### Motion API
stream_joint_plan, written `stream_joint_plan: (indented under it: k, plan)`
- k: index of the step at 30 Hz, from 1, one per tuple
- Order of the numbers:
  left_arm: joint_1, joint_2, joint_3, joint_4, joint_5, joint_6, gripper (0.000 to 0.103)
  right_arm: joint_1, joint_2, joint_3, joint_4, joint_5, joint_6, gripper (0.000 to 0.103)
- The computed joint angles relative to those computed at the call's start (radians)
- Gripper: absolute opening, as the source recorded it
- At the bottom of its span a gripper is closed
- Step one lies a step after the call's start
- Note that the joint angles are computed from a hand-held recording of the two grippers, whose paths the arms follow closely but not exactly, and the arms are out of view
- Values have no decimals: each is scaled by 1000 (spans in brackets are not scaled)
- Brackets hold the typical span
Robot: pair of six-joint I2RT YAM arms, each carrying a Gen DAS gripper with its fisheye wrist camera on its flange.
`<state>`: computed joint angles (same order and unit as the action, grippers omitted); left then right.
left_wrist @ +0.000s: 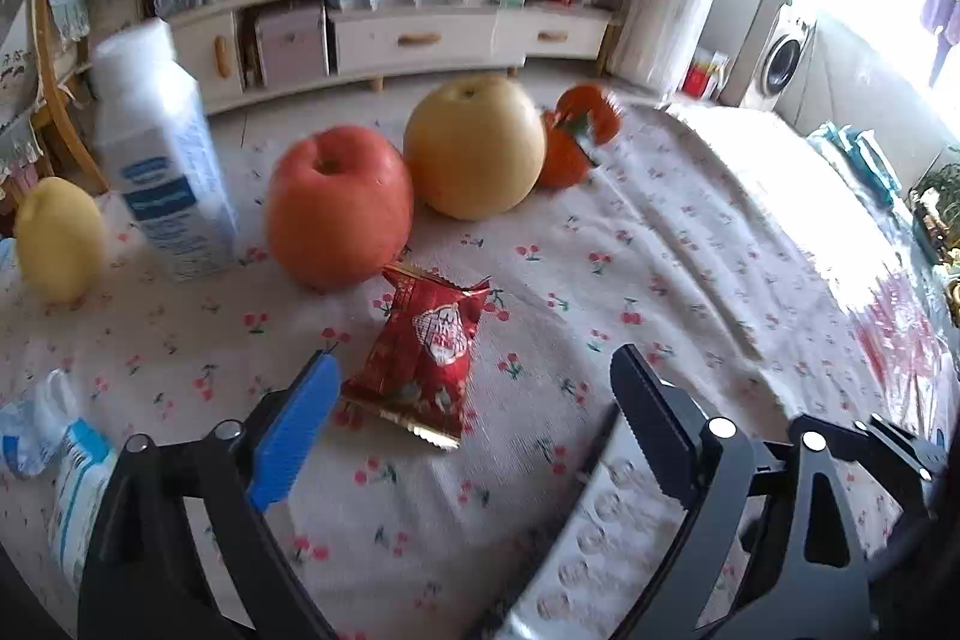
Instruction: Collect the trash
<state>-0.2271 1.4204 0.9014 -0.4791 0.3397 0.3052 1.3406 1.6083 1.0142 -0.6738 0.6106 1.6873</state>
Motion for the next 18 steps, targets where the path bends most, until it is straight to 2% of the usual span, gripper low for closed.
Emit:
stream_joint_plan:
  k: [2,8,10,11,13,16,18]
  plan:
    - [-28,68,33,1,-56,-16,86,-8,-9,-17,30,-15,-12,94]
    - [-50,115,35,52,-94,-33,75,-13,-3,-11,68,-19,-52,94]
    - [-54,132,44,48,-105,-30,62,-18,6,-1,78,-24,-69,94]
    - [-53,125,35,58,-109,-24,61,-20,13,6,82,-27,-78,94]
    - [-61,117,23,70,-121,-18,50,-23,24,17,91,-34,-94,94]
    - [-46,110,20,70,-111,-28,42,-28,40,29,102,-44,-109,94]
    - [-27,104,15,66,-93,-35,42,-30,47,33,117,-49,-118,94]
